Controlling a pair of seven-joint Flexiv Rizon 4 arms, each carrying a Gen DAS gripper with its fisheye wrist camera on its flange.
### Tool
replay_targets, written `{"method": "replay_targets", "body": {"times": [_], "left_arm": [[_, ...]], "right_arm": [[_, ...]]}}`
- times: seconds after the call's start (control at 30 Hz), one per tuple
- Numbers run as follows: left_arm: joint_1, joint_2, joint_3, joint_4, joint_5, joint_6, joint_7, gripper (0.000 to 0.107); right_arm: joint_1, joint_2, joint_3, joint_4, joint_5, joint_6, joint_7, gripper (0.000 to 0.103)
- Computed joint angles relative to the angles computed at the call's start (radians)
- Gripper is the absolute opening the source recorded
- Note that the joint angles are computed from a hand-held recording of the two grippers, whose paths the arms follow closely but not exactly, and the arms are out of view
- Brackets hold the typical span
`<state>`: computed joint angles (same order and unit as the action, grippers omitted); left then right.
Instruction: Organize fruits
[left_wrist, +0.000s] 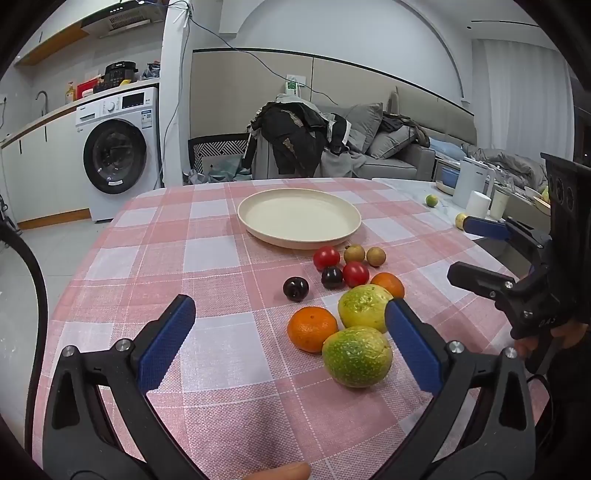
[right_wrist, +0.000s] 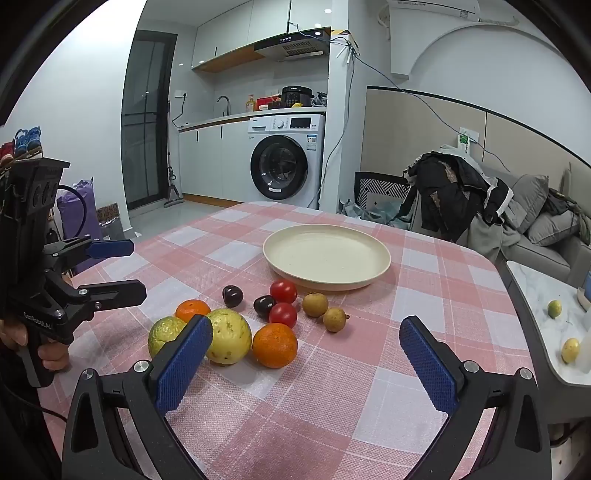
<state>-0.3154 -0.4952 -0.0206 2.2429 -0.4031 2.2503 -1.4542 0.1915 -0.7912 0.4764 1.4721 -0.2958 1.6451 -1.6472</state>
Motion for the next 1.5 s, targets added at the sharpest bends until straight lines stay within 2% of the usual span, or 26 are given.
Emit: {"method": "replay_targets", "body": {"times": [0.23, 0.5, 0.6, 1.0, 1.33, 1.5], "left_arm": [[0.005, 0.000, -0.001, 0.000, 0.015, -0.001, -0.003, 0.102], [-0.062, 0.000, 0.016, -0.012, -0.063, 0.004, 0.065, 0.102], [-0.024, 0.003, 0.000, 0.001, -0.011, 0.012, 0.052, 0.102], [-0.051, -0.001, 0.011, -0.008, -0.060, -0.008, 0.090, 0.102], [-0.005, 0.004, -0.009, -0.011, 0.002, -0.032, 0.055, 0.102], [-0.028, -0.002, 0.008, -0.015, -0.023, -0.031, 0.060, 0.102]], "right_arm": [[0.004, 0.000, -0.004, -0.002, 0.001, -0.004, 0.000, 0.103], [0.004, 0.004, -0.006, 0.003, 0.002, 0.000, -0.001, 0.103], [0.005, 0.001, -0.006, -0.001, 0.002, -0.002, -0.001, 0.103], [0.014, 0.002, -0.016, 0.000, 0.008, -0.001, 0.001, 0.103], [0.007, -0.005, -0.004, -0.003, 0.004, -0.003, 0.000, 0.103], [0.009, -0.007, -0.007, -0.006, 0.005, -0.005, 0.000, 0.103]]}}
